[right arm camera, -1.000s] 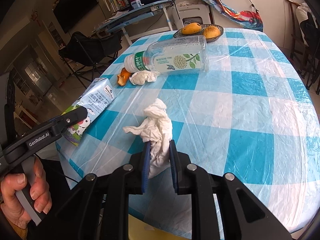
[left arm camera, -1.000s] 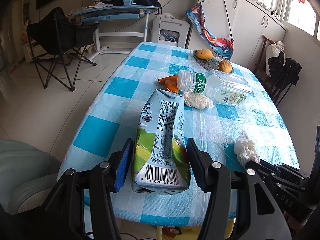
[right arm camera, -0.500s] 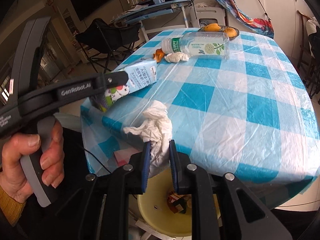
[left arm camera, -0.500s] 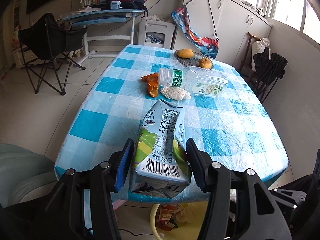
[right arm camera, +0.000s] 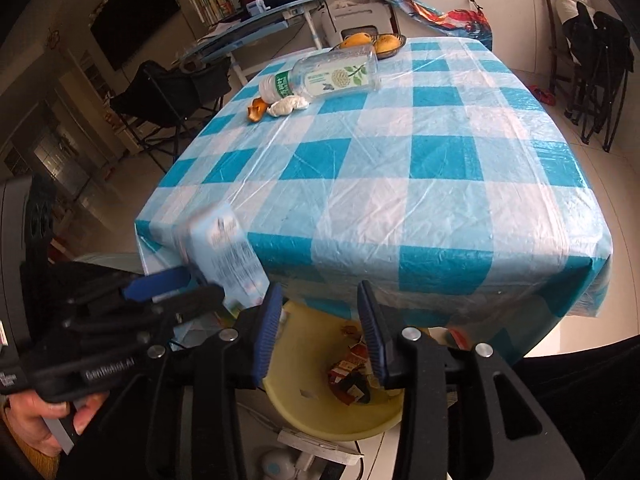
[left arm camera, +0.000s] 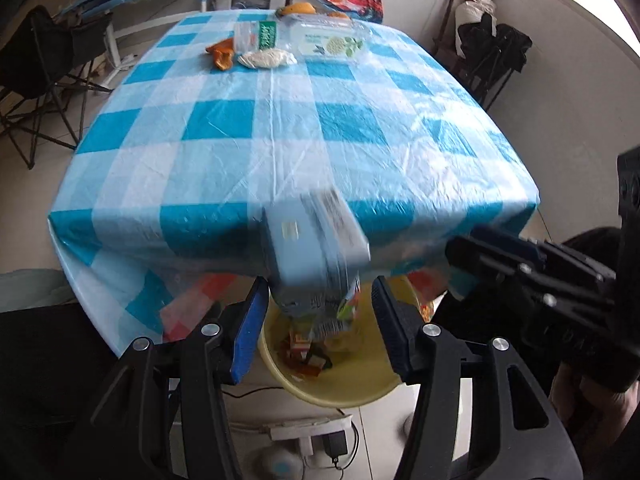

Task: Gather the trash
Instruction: 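Lower both grippers over the yellow bucket and open them to drop the items, then grasp the orange peel with the left gripper while the right gripper grasps the crumpled tissue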

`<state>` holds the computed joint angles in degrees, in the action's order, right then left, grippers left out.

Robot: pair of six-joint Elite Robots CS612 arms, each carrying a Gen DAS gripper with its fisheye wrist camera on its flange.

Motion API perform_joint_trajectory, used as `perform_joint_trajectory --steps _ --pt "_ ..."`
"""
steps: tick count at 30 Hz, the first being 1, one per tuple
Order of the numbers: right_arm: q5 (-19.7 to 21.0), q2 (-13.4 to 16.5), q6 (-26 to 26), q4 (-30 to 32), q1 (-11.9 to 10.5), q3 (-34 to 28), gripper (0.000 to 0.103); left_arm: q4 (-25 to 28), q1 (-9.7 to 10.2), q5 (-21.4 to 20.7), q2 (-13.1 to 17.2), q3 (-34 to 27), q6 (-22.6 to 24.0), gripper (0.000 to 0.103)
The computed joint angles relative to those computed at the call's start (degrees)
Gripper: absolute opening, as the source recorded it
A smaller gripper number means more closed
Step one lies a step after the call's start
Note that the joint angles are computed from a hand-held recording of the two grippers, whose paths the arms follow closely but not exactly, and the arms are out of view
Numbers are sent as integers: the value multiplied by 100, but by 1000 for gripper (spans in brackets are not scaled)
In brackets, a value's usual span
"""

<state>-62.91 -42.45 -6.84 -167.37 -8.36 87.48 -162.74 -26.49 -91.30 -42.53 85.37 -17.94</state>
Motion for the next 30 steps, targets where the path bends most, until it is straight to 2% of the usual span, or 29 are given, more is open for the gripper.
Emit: perform_joint_trajectory --steps 5,7,11,16,22,30 --pt "-48 36 286 -593 5 46 58 -123 -28 13 -72 139 96 52" --pt "-28 61 369 -750 -13 41 59 -251 -9 33 -96 177 11 56" --pt "-137 99 456 -947 -6 41 62 -513 43 71 -89 194 -219 59" --pt "-257 130 450 -1034 24 28 63 -882 11 465 -87 241 -353 69" --pt "-389 148 216 -1054 98 9 63 -1319 -24 858 -103 316 -487 79" --pt "-371 152 -41 -1007 186 -3 63 -1729 50 1150 -129 395 -1052 86"
